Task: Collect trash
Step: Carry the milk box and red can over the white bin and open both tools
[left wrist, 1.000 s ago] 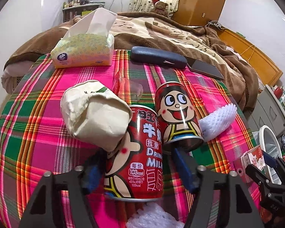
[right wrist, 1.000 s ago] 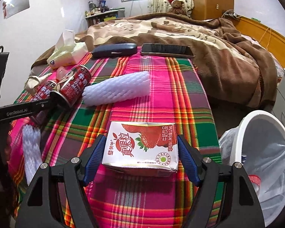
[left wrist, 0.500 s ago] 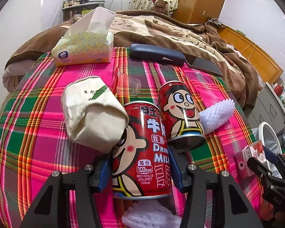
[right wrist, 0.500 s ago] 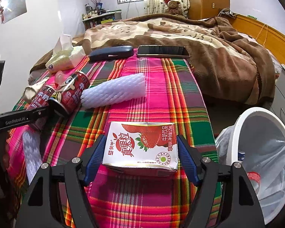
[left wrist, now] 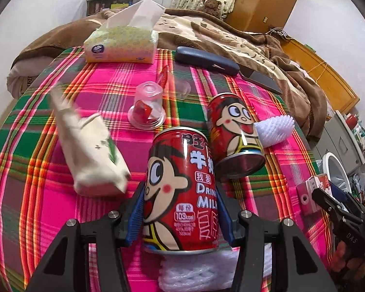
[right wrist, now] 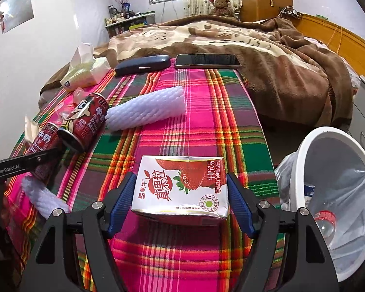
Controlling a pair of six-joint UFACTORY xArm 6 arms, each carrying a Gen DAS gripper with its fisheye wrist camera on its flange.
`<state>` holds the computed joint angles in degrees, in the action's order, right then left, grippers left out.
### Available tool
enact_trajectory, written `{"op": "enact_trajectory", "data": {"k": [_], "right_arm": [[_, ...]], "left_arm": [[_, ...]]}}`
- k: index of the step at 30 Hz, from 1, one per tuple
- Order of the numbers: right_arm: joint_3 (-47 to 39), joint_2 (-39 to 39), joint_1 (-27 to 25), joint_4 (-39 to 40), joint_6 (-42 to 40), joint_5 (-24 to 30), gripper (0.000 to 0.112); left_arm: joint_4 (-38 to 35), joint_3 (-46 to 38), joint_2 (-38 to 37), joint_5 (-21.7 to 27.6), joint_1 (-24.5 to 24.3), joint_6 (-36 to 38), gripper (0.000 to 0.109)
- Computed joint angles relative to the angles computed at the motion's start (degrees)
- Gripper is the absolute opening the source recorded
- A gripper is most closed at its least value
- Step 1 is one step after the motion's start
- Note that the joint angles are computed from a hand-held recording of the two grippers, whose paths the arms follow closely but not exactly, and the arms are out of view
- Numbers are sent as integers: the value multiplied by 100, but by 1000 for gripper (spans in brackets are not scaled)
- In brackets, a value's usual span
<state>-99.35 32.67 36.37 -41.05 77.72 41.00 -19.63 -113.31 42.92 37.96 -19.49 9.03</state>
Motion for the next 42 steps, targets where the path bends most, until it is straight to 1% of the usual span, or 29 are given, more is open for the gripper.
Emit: {"op": "enact_trajectory", "data": {"k": [5, 11, 15, 20, 25, 28, 32, 42], "right_arm": [[55, -49, 22, -98, 88, -36, 74], [215, -211, 53, -357, 346, -23, 74], [376, -364, 66, -550, 544, -63, 74], [613, -597, 80, -871, 873, -30, 74], [1012, -954, 79, -1197, 1276, 48, 74], [1312, -1211, 77, -1388, 1546, 122, 74], [1717, -1562, 68, -1577, 1847, 263, 74], [2683, -2410, 52, -1872, 2478, 700, 75]], "left_arm": [[182, -17, -9, -35, -13, -126, 53], [139, 424, -308, -358, -74, -38, 52], [200, 804, -628, -673, -136, -7, 52], [144, 1074, -926, -877, -222, 103, 52], [-64, 1345, -1229, -1074, -438, 414, 52], [-8, 1406, -1312, -1153, -612, 467, 52], [-318, 1390, -1343, -1126, -845, 782, 53], [-596, 1180, -1270, -1044, -1476, 1247, 53]]}}
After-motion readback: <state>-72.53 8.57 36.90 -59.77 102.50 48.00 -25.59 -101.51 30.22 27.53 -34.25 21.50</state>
